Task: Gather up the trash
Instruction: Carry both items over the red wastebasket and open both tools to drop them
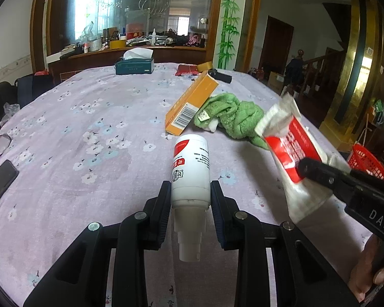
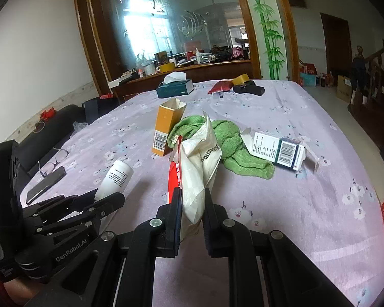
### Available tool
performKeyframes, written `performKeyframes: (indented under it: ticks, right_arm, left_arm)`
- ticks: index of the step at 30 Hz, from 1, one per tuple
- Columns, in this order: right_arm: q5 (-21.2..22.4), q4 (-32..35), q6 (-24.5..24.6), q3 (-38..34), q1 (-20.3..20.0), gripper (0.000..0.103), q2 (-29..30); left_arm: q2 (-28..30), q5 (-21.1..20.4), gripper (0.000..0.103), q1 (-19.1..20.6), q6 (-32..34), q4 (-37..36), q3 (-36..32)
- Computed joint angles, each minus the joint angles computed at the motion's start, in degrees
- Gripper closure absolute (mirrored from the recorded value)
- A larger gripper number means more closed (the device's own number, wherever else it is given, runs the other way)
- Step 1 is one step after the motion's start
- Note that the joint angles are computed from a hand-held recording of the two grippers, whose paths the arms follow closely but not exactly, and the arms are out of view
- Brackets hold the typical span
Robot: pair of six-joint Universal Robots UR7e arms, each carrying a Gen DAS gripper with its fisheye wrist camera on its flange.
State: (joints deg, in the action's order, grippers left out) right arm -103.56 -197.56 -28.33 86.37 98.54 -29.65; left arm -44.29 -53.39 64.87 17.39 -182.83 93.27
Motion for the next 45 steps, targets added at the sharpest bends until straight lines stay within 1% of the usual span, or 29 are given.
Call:
performKeyframes:
  ticks: [3,9,14,20,22,28,30,35,37,39,41,43,45]
  right_arm:
    - [0.82,0.87,2.02,1.77,-0.46,0.087,-1.55]
    - [2.64,-0.19,4.84,5.7,-1.34,0.087,-4.96]
    - [3.91,-3.54,5.85,9.72,-2.09,0.087,-7.88]
    - [4.82,-7.95,7.77,13.89,-3.66,0.087,-11.8]
    - [5.05,-9.73,8.68,15.47,-4.41,0.087,-13.44]
    - [4.38,-17.04,11.54,20.84,-7.38,0.087,-18.73]
    - [3.73,-19.12,12.48,22.56,-8.54,0.087,-20.52]
    - [2.57,-22.76,14.51,25.69,-11.66,0.087,-24.53]
    - [1.8,-23.44,14.96,26.19,-12.62,0.087,-25.52]
    - [-0.24,-23.83,15.45,26.32,-13.4,0.087,-26.18]
    - [-0.55,-23.77,16.3,26.95,-14.64,0.087,-27.01]
    - [-0.74,-23.11,17.55,27.25,-15.93,0.087,-27.84]
    - [-1.12,-22.47,18.05,27.1,-16.75,0.087,-28.12]
  left_arm:
    - [-0.89,-2.09,0.074,0.17,-1.45,1.9,0.16]
    - [-1.96,-3.96,0.074,-1.26,-1.2,2.74,0.95]
    - [-2.05,-5.11,0.074,-2.69,-0.95,4.65,0.61]
    - [-0.99,-8.03,0.074,-4.81,-1.71,9.59,-1.25]
    - [-0.33,-9.75,0.074,-5.51,-2.32,12.21,-2.34]
    - [3.35,-13.68,0.074,-8.09,-1.9,18.87,-6.29]
    - [4.87,-15.85,0.074,-8.94,-2.18,21.84,-8.15]
    - [8.99,-18.42,0.074,-11.26,-1.1,24.97,-12.26]
    - [10.48,-19.56,0.074,-11.96,-1.2,26.57,-13.94]
    - [12.46,-20.59,0.074,-12.75,-1.18,27.92,-16.01]
    - [14.33,-21.75,0.074,-13.28,-0.95,29.05,-18.01]
    - [17.01,-22.02,0.074,-13.9,-1.15,30.33,-20.9]
    - [19.34,-23.71,0.074,-13.97,-1.52,32.6,-24.1]
